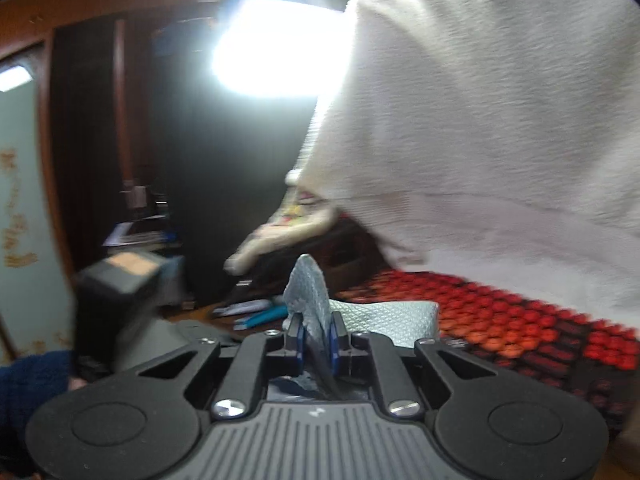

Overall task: Clean container
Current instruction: 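Hold the cup with the left gripper while the right gripper rubs the cloth over the rim, then hold the cup with the left gripper while the right gripper wipes the cloth back and forth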

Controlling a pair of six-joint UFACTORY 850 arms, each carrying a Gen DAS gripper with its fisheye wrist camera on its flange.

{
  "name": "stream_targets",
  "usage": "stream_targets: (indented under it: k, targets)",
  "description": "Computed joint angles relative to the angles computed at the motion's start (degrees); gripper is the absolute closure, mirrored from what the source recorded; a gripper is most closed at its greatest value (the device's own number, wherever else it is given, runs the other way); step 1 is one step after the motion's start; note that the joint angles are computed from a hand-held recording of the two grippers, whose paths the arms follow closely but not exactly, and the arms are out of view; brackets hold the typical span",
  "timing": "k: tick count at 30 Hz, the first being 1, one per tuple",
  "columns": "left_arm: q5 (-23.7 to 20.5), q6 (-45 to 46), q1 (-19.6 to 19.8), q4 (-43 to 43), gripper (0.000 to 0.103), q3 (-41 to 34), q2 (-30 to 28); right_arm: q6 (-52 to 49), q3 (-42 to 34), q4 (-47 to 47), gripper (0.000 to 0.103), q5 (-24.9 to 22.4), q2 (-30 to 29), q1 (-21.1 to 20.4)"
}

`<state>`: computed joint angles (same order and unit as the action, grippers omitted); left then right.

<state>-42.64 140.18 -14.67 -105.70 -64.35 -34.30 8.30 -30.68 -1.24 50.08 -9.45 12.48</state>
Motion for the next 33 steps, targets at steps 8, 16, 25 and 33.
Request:
stream_targets:
  k: [8, 16, 25, 33]
  targets:
    - [0.00, -0.19, 0.04, 0.10, 0.065, -0.39, -0.35, 0.26, 0.50, 4.70, 0.090, 0.79, -0.17, -0.38]
    - [0.09, 0.01, -0.04, -0.52, 0.064, 0.11, -0.02, 7.37, -0.07, -11.39, 0.090, 0.65, 0.10, -0.51]
    - [0.24, 0.49, -0.10, -0.81, 0.064, 0.18, 0.05, 2.67, 0.17, -3.04, 0.093, -0.03, 0.17, -0.60]
    - [0.26, 0.42, -0.15, -0.83, 0.064, 0.38, 0.21, 2.49, 0.35, 1.53, 0.089, 0.50, -0.14, -1.00]
